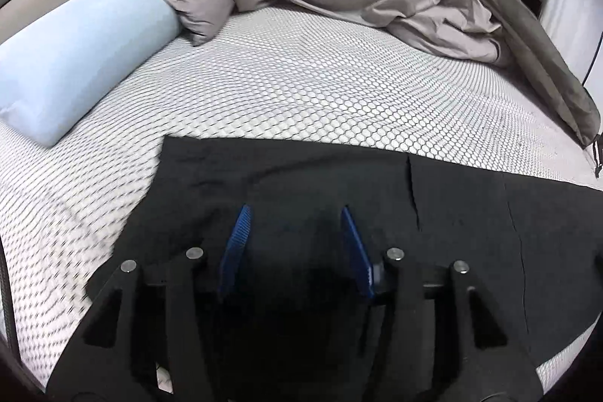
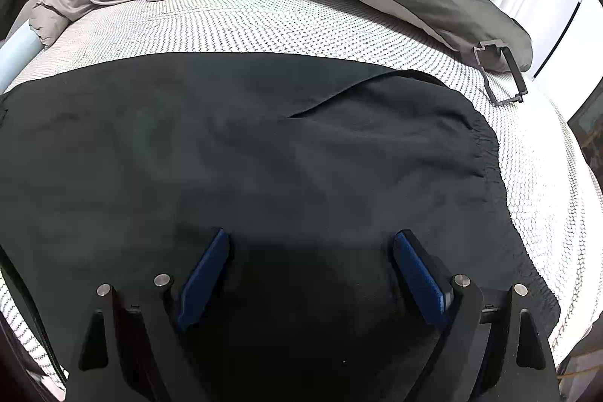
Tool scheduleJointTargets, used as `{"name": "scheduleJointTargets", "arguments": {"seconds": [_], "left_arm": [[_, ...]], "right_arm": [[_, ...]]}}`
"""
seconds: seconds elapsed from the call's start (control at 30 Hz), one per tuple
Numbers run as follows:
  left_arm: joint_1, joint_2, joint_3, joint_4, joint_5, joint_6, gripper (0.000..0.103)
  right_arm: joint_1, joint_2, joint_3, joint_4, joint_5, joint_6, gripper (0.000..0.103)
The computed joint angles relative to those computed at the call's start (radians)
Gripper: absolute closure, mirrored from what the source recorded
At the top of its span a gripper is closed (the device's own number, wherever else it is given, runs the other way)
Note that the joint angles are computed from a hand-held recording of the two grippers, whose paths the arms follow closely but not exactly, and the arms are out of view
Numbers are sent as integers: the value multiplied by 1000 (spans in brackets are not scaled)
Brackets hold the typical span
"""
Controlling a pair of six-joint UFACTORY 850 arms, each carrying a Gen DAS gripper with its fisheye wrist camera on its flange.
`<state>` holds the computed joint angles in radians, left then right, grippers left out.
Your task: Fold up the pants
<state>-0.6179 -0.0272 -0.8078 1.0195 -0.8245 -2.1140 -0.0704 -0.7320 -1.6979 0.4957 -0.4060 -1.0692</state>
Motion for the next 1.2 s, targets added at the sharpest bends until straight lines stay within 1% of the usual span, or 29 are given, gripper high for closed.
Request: {"name": "scheduleJointTargets", "arguments": {"seconds": [0.07, 0.1, 0.13, 0.17, 0.2, 0.23, 0.3, 0.33, 0.37, 0.4, 0.47, 0.5, 0.53, 0.57, 0.6, 0.63, 0.67, 0.7, 0.73, 0.77, 0.8, 0.83, 0.9, 0.93, 0.97, 1.03, 1.07, 1.1, 1.2], "left_arm": [[57, -58, -29, -50, 35, 62, 54], [83, -77, -28, -54, 54, 45, 53], [95, -62, -6, -38, 72, -15, 55], [97, -65, -11, -39, 56, -38, 58], [92, -70, -27, -78, 20, -19, 63], [79, -77, -45, -105, -25, -13, 63], [47, -93, -81, -141, -85, 13, 63], [20, -90, -93, -149, -101, 36, 63], [5, -89, -104, -131, -107, 46, 62], [-36, -88, -119, -105, -129, 38, 61], [-124, -100, -155, -50, -168, 0, 49], [-158, -119, -176, -8, -173, -24, 37], [-196, -148, -202, 42, -185, -58, 32], [-229, -187, -238, 84, -176, -61, 30], [-244, -221, -275, 107, -134, -36, 30], [-250, -253, -311, 120, -87, -4, 30], [-251, -287, -346, 134, -15, 38, 30], [-252, -324, -382, 122, 34, 87, 30], [-247, -366, -424, 68, 63, 175, 30], [-242, -401, -461, 4, 62, 251, 30], [-232, -435, -493, -83, 60, 336, 30], [-225, -451, -502, -127, 69, 378, 29], [-226, -452, -491, -115, 76, 363, 21], [-226, -448, -489, -125, 79, 363, 21], [-227, -447, -490, -129, 79, 357, 21], [-219, -439, -492, -146, 53, 359, 21], [-220, -432, -494, -138, 55, 353, 22], [-222, -419, -486, -91, 80, 327, 21], [-237, -432, -531, 22, 120, 284, 21]], "right_arm": [[-1, -3, -1, 7, -3, -7, 13], [-2, -4, -3, 13, -6, -11, 13], [-5, -6, -6, 28, -14, -25, 13], [-6, -7, -8, 36, -18, -32, 13], [-8, -9, -10, 45, -21, -40, 13], [-9, -11, -11, 48, -24, -41, 13], [-7, -5, -4, 42, -14, -32, 13], [-5, 4, 6, 38, -6, -29, 13], [-4, 17, 23, 58, 0, -62, 13], [-4, 37, 45, 108, -10, -136, 13], [-8, 67, 81, 218, -40, -281, 13], [-8, 77, 93, 245, -71, -326, 13], [-9, 81, 99, 259, -96, -356, 13], [-8, 84, 106, 262, -115, -380, 13], [-5, 84, 114, 243, -112, -390, 13], [-2, 84, 123, 217, -90, -391, 13], [-6, 84, 128, 226, -80, -417, 13], [-17, 81, 128, 257, -82, -458, 13], [-31, 75, 119, 259, -71, -456, 13], [-42, 67, 108, 236, -55, -422, 13], [-61, 58, 93, 221, -22, -378, 13], [-72, 54, 87, 206, 18, -339, 14], [-101, 45, 82, 188, 123, -272, 13], [-113, 34, 76, 159, 157, -231, 13], [-124, 27, 70, 171, 150, -232, 13], [-138, 31, 73, 253, 123, -288, 13], [-136, 43, 85, 255, 129, -287, 13], [-134, 65, 106, 293, 125, -328, 13], [-130, 121, 153, 471, 7, -516, 13]]}}
